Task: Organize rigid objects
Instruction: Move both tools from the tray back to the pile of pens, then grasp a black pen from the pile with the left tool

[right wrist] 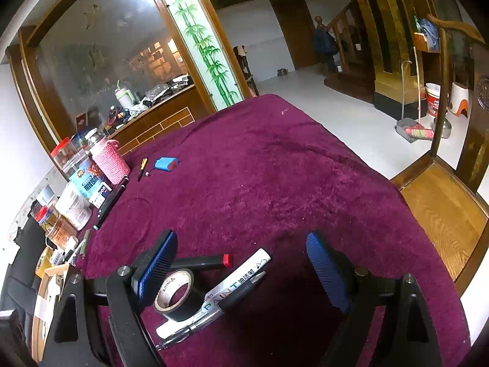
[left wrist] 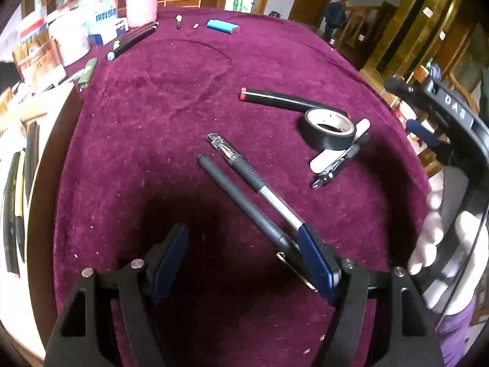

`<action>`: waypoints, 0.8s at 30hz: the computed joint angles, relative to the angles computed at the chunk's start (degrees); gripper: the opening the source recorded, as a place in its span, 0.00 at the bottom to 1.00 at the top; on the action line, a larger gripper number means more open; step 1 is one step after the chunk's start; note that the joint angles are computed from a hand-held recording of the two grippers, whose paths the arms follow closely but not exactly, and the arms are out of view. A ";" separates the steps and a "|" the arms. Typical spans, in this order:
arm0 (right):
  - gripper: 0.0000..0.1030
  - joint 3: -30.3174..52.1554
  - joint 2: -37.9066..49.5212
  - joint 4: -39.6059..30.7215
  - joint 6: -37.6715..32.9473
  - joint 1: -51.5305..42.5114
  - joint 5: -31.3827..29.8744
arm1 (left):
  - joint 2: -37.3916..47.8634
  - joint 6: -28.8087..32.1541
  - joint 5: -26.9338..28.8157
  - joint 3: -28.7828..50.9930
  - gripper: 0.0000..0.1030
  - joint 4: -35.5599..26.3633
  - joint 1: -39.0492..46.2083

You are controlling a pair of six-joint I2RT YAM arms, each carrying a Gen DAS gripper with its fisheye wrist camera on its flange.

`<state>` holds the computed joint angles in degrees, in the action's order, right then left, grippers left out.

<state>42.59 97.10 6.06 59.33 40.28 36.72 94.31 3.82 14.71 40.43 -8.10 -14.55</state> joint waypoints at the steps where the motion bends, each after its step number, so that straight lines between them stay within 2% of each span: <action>1: 0.86 0.18 0.11 -0.06 0.02 -0.08 -0.25 | -0.36 0.98 -1.11 -0.42 0.71 0.10 -0.27; 4: 0.86 0.27 0.22 -0.26 0.19 -0.04 -0.23 | -1.07 0.93 -4.86 -1.14 0.77 0.98 -1.28; 8: 0.87 0.33 0.39 -0.29 0.39 0.09 -0.12 | -0.12 0.00 -4.68 1.26 0.78 -1.72 -1.81; 9: 0.87 0.35 0.46 -0.27 0.40 0.05 -0.13 | -0.37 -0.19 -3.81 1.09 0.78 -1.47 -1.67; 12: 0.87 0.46 0.68 -0.19 0.34 -0.06 -0.75 | -0.61 -0.87 -8.63 -0.02 0.78 1.16 -3.51; 15: 0.87 0.52 0.82 -0.16 0.12 -0.11 -1.19 | 1.20 -0.05 -10.46 0.24 0.78 2.90 -4.49; 20: 0.87 0.23 0.64 -0.18 0.49 -0.15 -1.23 | -0.33 8.05 -16.14 -2.30 0.79 5.18 -6.05; 24: 0.87 0.57 0.66 -0.40 0.41 -0.04 -1.15 | -3.79 12.02 -16.46 -4.22 0.79 3.21 -2.89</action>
<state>43.16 97.77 5.66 59.74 40.23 35.56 90.52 15.83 -1.75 36.21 -4.89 -17.44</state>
